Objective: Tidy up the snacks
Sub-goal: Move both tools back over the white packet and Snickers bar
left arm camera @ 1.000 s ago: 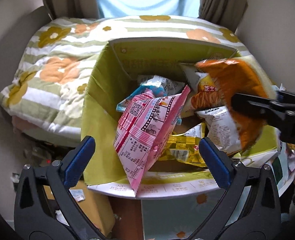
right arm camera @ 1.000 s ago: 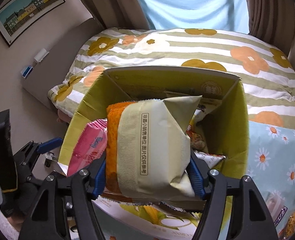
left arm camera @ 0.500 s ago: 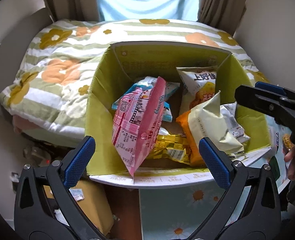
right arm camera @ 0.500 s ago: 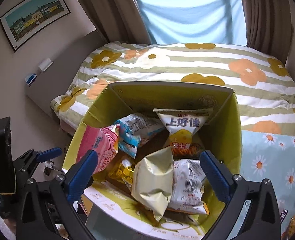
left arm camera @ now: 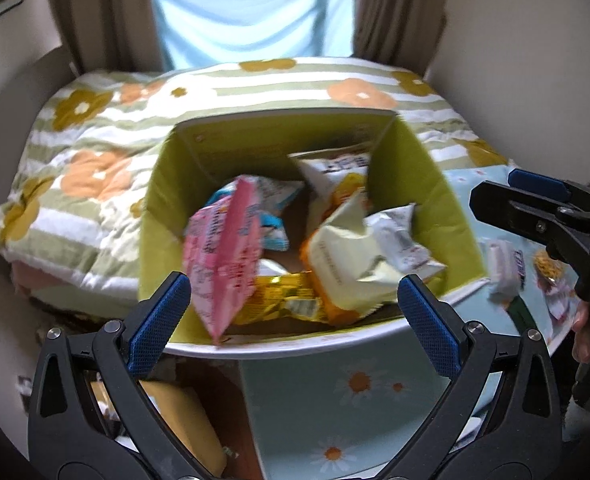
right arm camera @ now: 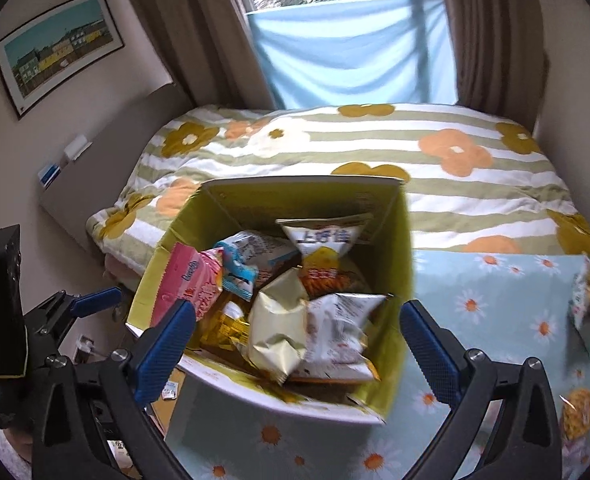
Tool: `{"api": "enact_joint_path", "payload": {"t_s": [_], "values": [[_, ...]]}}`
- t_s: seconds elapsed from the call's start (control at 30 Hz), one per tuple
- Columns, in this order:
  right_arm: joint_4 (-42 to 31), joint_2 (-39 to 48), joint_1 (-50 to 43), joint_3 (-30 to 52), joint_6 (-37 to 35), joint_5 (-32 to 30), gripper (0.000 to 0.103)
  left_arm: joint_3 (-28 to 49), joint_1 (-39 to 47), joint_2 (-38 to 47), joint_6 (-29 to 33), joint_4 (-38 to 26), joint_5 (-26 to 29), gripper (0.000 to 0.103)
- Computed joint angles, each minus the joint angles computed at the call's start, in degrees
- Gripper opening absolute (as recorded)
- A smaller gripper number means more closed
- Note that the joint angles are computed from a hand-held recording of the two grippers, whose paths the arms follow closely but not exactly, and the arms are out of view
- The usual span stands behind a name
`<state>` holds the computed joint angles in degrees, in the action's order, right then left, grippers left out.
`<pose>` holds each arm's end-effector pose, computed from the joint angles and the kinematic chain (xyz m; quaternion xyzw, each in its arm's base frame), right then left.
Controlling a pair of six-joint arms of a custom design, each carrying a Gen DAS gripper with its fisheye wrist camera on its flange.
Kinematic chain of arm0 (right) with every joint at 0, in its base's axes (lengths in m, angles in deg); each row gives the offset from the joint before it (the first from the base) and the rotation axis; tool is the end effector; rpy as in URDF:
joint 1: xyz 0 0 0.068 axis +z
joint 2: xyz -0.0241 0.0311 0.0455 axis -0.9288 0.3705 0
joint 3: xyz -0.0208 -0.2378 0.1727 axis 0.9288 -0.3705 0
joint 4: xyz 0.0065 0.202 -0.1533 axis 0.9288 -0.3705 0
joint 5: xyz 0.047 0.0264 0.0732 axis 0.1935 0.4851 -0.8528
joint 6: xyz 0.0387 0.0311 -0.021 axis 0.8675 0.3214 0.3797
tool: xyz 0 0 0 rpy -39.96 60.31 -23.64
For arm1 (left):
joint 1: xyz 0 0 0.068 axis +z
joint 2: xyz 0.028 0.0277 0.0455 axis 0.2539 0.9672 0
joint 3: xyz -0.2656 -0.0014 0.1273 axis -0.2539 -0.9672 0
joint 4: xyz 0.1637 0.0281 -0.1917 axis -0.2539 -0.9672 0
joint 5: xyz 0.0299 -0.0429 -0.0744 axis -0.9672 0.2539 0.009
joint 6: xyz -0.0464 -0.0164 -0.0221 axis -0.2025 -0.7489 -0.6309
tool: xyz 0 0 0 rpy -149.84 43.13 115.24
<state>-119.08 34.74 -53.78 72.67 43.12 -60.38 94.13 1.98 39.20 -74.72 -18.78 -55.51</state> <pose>0.2342 0.0713 0.2993 -0.1659 0.9148 0.1812 0.3204 0.2047 -0.0434 0.2988 -0.0085 0.9513 -0.0285 0.3068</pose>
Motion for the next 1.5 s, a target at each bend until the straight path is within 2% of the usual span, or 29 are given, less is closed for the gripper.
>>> {"api": "enact_joint_path", "payload": {"t_s": [0.2,0.37,0.47,0.7,0.87,1.1,1.3,1.5], "values": [[-3.4,-5.9,-7.5,-1.6,-3.5,-1.4,0.102,2.3,-10.1,0.5,-4.5,-0.2,-3.9,0.103],[-7.6,-7.9,-22.1,-0.8,-12.0,-9.3,0.102,6.0,-19.9,4.4,-10.0,-0.4,-8.8,0.103],[-11.1,-6.1,-30.7,1.4,-19.1,-12.9,0.102,9.3,-26.5,8.8,-15.2,-0.2,-13.0,0.103],[-17.3,4.5,-50.1,7.7,-36.7,-17.2,0.102,20.0,-37.5,23.7,-24.4,-0.4,-16.2,0.103],[-21.4,15.2,-58.0,13.6,-45.2,-18.6,0.102,29.0,-41.6,34.4,-29.1,-2.3,-16.1,0.103],[-20.3,26.9,-61.7,18.7,-51.9,-14.5,0.102,39.1,-43.6,47.4,-32.5,-3.9,-13.2,0.103],[-16.7,32.9,-61.5,18.6,-53.0,-10.7,0.102,46.3,-42.1,57.3,-30.2,-4.1,-8.3,0.103],[-11.6,35.6,-60.0,16.6,-50.0,-8.0,0.102,54.6,-40.1,67.2,-25.4,-5.7,-5.0,0.103]]}}
